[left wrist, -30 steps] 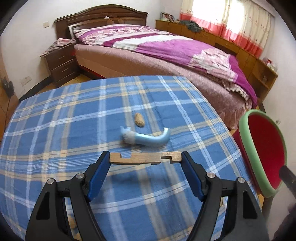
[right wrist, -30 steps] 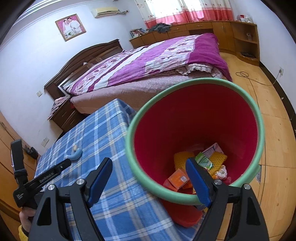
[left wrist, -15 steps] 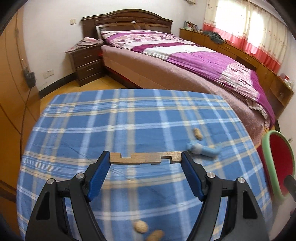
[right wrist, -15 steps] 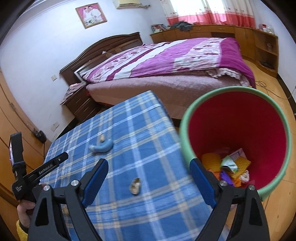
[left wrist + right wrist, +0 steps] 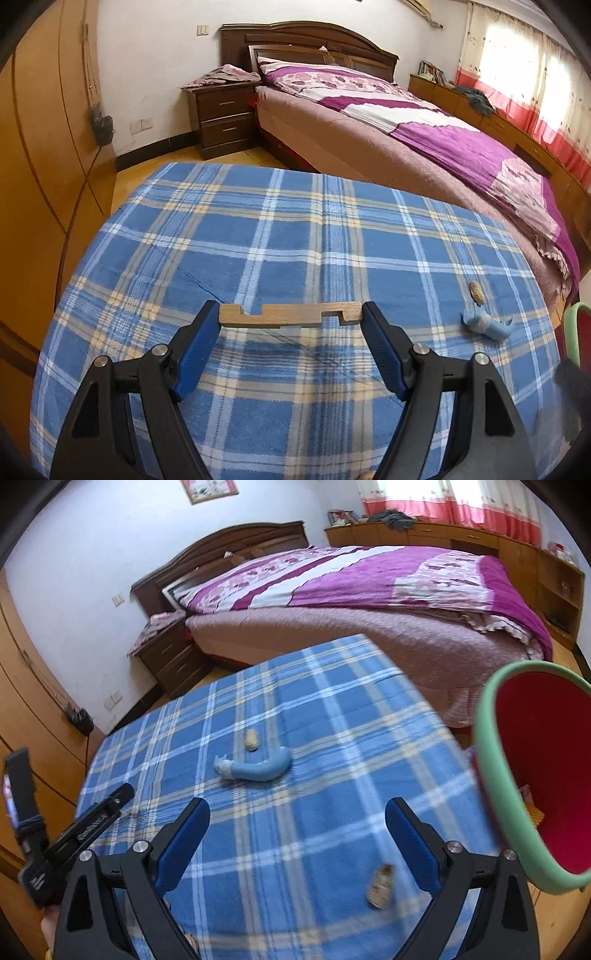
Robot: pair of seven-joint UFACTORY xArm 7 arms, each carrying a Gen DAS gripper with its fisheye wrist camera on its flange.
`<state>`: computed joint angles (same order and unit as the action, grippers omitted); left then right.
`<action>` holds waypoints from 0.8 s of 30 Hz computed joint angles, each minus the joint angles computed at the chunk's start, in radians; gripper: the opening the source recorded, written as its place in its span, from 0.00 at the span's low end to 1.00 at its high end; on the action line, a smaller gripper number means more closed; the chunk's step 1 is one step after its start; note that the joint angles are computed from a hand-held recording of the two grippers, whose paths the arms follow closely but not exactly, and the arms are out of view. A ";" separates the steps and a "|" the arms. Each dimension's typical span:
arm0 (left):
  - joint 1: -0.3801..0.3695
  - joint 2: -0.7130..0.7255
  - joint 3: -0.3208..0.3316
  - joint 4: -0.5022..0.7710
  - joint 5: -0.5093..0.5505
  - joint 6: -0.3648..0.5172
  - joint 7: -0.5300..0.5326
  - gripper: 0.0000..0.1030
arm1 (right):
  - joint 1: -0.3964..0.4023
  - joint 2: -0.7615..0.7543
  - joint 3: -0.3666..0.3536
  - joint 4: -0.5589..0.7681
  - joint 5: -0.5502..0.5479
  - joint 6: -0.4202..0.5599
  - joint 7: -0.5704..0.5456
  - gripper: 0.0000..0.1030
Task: Collect trash
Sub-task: 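Grasp the wooden stick with the left tool while the right tool grasps the blue brush handle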
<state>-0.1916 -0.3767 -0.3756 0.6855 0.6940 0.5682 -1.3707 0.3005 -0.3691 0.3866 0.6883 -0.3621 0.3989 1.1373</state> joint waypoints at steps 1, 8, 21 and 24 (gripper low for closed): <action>0.003 -0.005 -0.004 -0.003 0.008 0.005 -0.007 0.75 | -0.009 0.024 0.010 0.018 -0.013 0.002 0.005 0.95; 0.004 -0.043 0.012 -0.042 -0.022 -0.021 -0.006 0.75 | -0.006 0.208 0.012 0.147 -0.162 0.010 0.077 0.95; 0.034 -0.041 -0.001 -0.052 -0.060 -0.043 0.013 0.75 | 0.139 0.386 -0.115 0.305 -0.347 0.091 0.163 0.95; 0.035 -0.042 -0.002 -0.055 -0.061 -0.047 0.016 0.75 | 0.163 0.391 -0.140 0.306 -0.356 0.094 0.170 0.87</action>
